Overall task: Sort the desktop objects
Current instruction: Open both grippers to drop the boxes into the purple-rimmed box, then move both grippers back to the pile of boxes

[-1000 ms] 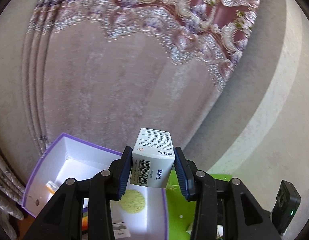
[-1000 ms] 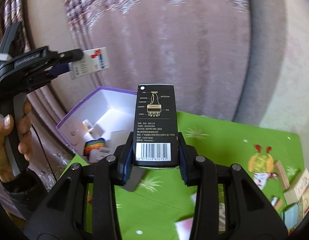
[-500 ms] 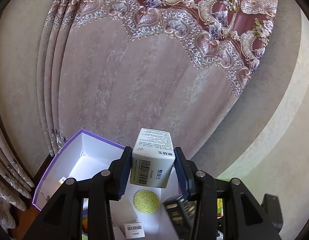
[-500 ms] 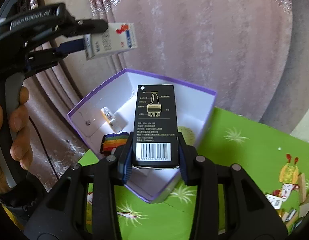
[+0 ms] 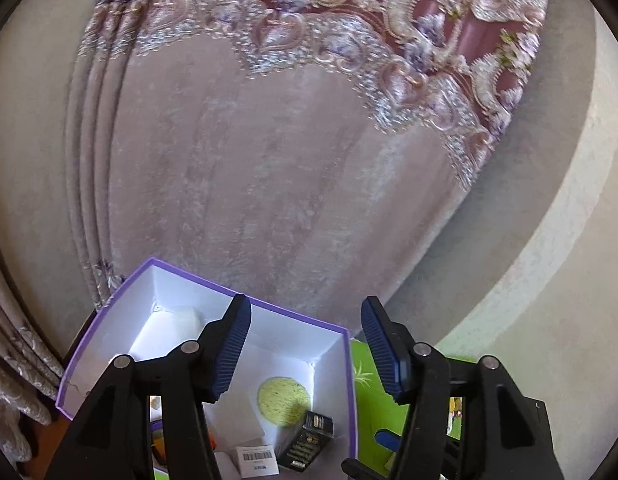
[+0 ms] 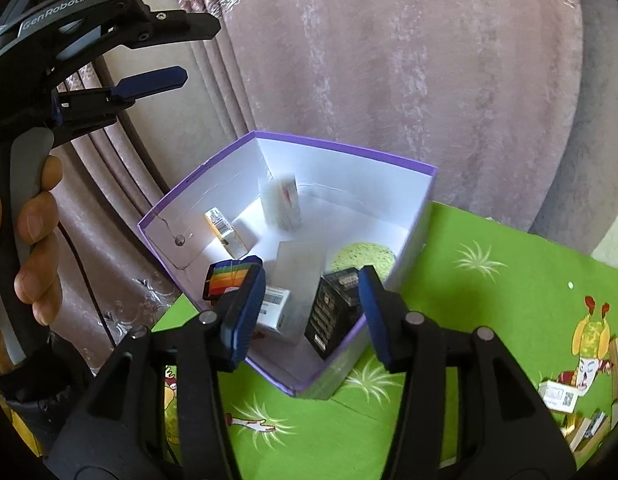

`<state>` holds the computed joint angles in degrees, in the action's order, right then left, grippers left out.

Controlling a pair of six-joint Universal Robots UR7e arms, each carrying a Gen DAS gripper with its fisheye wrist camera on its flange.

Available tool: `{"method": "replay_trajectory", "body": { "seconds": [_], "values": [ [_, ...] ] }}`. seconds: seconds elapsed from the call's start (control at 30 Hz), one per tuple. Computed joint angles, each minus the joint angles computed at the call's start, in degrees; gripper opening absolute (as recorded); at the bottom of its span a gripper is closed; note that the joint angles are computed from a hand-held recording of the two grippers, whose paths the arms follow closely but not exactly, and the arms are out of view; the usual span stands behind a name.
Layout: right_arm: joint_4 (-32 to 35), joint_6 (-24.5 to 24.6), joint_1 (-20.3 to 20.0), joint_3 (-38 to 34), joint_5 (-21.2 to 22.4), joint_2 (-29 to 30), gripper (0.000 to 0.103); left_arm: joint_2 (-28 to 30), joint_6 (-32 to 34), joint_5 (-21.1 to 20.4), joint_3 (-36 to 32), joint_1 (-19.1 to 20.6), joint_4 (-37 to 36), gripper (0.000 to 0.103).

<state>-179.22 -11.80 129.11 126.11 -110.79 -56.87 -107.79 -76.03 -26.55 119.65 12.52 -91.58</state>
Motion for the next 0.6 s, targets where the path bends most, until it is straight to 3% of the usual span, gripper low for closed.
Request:
{"method": "replay_trajectory", "body": {
  "seconds": [0.2,0.6],
  "values": [
    [-2.91,1.17,-0.7,3.53,-1.5,-2.9,0.055,3.19,12.63,-4.2,1.24,0.97,-13.34,0.065],
    [-7.58,3.14,-3.92,11.66,-4.4,-11.44,0.061,12.01,24.48,-10.65,-0.5,1.53,-22.82,0.075]
  ]
}}
